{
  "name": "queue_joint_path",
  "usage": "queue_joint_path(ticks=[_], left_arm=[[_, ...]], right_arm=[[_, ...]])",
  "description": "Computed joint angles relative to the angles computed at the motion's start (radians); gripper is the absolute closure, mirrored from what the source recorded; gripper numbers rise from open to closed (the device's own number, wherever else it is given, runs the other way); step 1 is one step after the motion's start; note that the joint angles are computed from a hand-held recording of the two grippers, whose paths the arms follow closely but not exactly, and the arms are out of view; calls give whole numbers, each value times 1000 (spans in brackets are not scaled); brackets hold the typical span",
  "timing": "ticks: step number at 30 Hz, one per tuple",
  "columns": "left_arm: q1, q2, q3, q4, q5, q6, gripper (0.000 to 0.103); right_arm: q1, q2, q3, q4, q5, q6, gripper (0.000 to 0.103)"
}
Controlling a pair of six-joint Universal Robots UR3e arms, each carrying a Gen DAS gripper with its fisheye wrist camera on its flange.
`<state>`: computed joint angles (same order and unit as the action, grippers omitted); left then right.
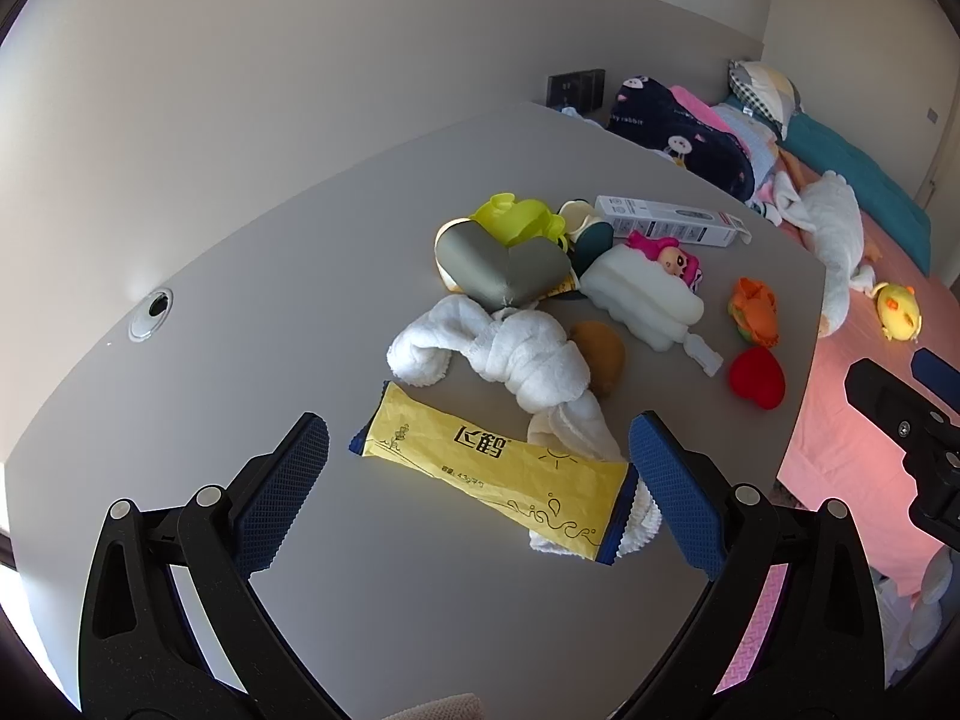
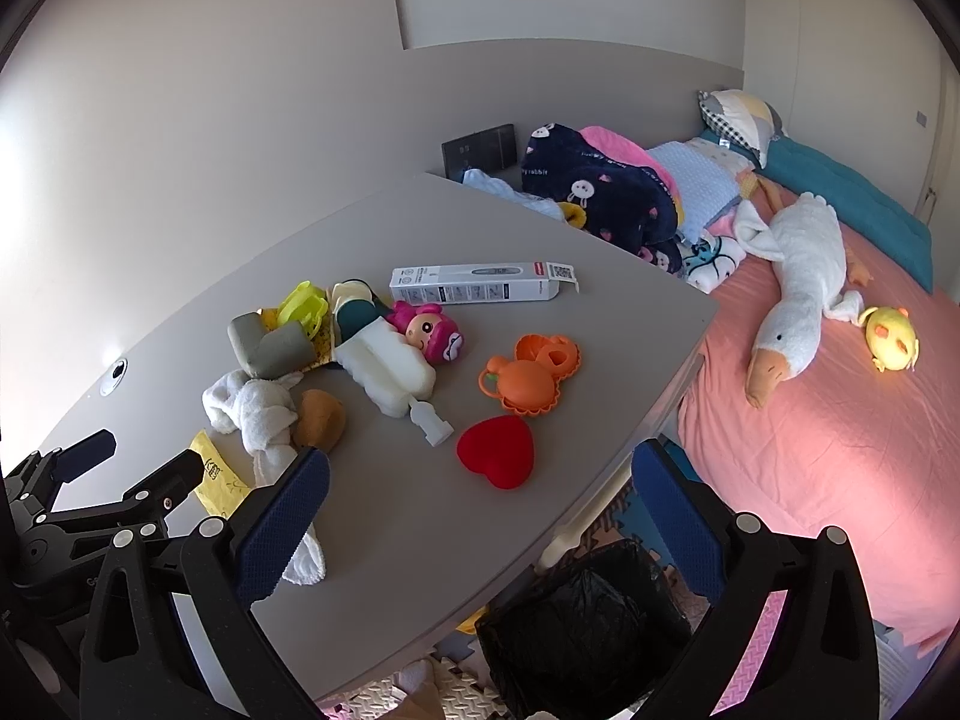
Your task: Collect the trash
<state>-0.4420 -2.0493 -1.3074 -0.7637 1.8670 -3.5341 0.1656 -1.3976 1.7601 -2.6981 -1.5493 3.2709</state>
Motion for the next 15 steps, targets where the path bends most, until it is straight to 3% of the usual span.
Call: queue_joint_path(ticks=[15], left_arm=[[3, -4, 0, -1, -4, -3, 6]], right_arm=[[8, 16, -29, 17, -5, 6, 3]])
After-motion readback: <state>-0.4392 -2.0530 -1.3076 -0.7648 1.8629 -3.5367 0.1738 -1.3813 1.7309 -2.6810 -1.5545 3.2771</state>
